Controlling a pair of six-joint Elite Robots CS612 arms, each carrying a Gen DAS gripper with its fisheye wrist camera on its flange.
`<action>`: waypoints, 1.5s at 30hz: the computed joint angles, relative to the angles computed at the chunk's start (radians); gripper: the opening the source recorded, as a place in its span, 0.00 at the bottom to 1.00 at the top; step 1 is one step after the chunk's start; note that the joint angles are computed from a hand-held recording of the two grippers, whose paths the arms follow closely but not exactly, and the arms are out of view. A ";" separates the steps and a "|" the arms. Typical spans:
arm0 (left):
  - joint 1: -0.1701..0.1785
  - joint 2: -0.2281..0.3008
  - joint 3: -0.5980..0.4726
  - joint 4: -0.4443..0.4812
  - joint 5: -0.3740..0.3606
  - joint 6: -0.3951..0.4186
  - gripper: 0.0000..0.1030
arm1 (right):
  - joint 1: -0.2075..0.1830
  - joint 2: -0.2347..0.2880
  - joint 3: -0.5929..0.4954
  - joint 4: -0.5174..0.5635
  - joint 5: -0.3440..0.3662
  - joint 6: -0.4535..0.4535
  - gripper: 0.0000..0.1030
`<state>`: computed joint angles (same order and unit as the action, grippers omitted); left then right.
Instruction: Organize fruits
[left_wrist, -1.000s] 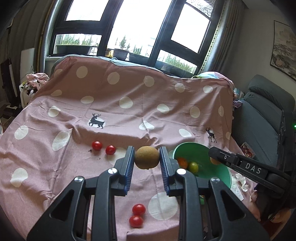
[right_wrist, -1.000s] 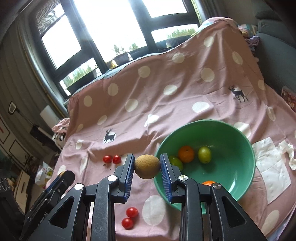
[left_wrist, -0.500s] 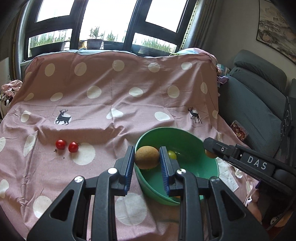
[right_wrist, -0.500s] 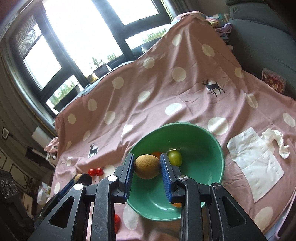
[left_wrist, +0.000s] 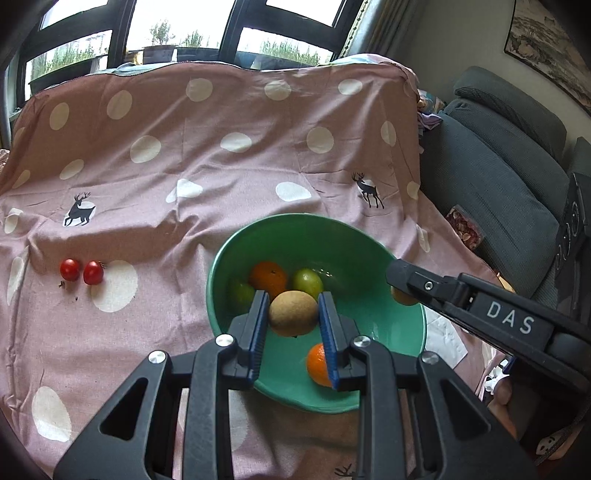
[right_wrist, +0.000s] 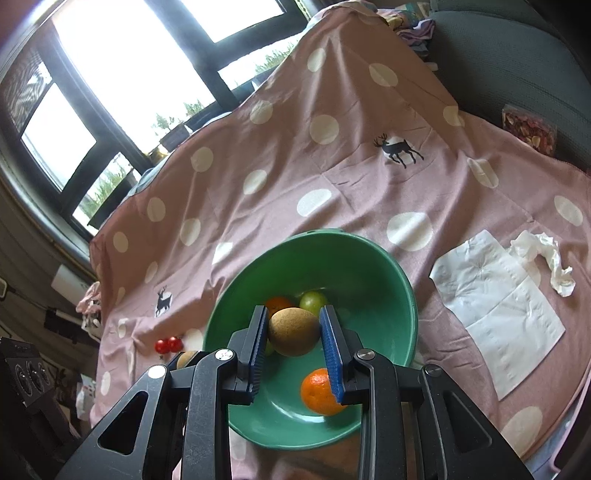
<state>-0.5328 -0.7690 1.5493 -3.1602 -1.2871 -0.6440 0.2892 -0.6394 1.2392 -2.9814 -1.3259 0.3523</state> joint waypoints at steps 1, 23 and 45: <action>0.001 0.003 -0.004 0.005 -0.009 -0.001 0.26 | 0.000 0.001 -0.002 0.007 -0.006 -0.001 0.30; 0.013 0.036 -0.055 0.098 -0.084 -0.009 0.26 | 0.001 0.029 -0.055 0.141 -0.022 -0.014 0.30; 0.018 0.048 -0.078 0.145 -0.093 -0.006 0.26 | 0.006 0.037 -0.075 0.198 -0.064 -0.035 0.30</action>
<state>-0.5152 -0.7209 1.4713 -3.0149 -1.3806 -0.6497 0.2954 -0.6024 1.1640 -2.7837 -1.3897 0.3177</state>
